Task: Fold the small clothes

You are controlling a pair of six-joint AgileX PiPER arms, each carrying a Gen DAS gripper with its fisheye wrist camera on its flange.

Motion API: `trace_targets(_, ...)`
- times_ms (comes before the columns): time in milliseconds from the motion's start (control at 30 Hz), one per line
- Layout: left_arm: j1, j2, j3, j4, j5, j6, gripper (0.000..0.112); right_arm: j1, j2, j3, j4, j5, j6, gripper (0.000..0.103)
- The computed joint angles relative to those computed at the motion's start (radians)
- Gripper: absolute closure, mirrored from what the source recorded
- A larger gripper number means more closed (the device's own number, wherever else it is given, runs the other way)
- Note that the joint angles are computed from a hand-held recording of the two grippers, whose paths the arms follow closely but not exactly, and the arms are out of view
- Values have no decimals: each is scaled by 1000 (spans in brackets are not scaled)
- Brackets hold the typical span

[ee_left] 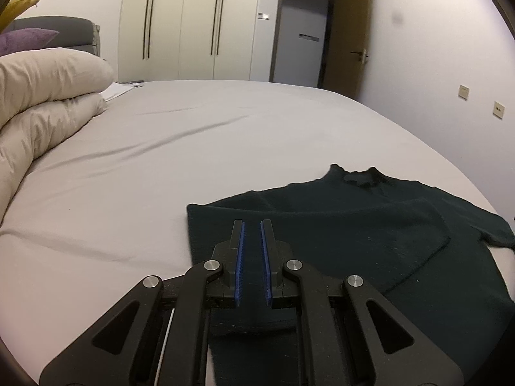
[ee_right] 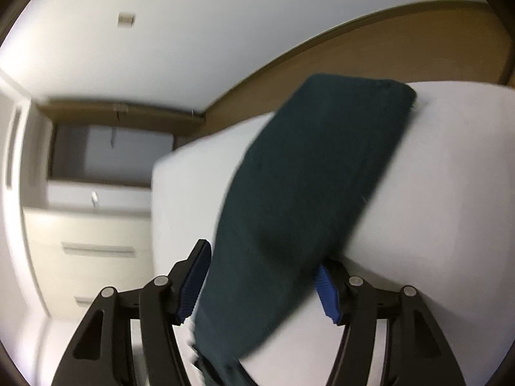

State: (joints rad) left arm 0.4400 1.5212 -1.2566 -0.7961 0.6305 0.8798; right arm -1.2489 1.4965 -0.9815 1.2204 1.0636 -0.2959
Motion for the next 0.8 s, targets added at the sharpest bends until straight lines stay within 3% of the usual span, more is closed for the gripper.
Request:
trace_targets(133, -12, -2, 2, 5, 10, -17, 103, 4, -32, 79, 136, -86, -44, 40)
trace_targets(300, -3, 7, -5, -15, 40, -14, 103, 40, -40, 122, 258, -182, -125, 48)
trace_targets(367, -2, 14, -11, -17, 49, -15, 103, 85, -64, 150, 307, -249, -132, 55)
trace_targets(500, -6, 19, -16, -12, 64, -20, 103, 123, -44, 136, 312, -299, -146, 75)
trace_targets(567, -3, 23, -21, -17, 82, -23, 103, 106, -48, 121, 261, -302, -124, 87)
trace_targets(667, 10, 35, -36, -44, 122, -26, 103, 157, -77, 62, 103, -374, -11, 90)
trace_targets(733, 15, 41, -45, -56, 144, -33, 103, 250, -114, -8, -89, -436, 125, 91)
trace_targets(800, 21, 55, -59, -67, 172, -46, 103, 424, -144, -94, -289, -508, 228, 91)
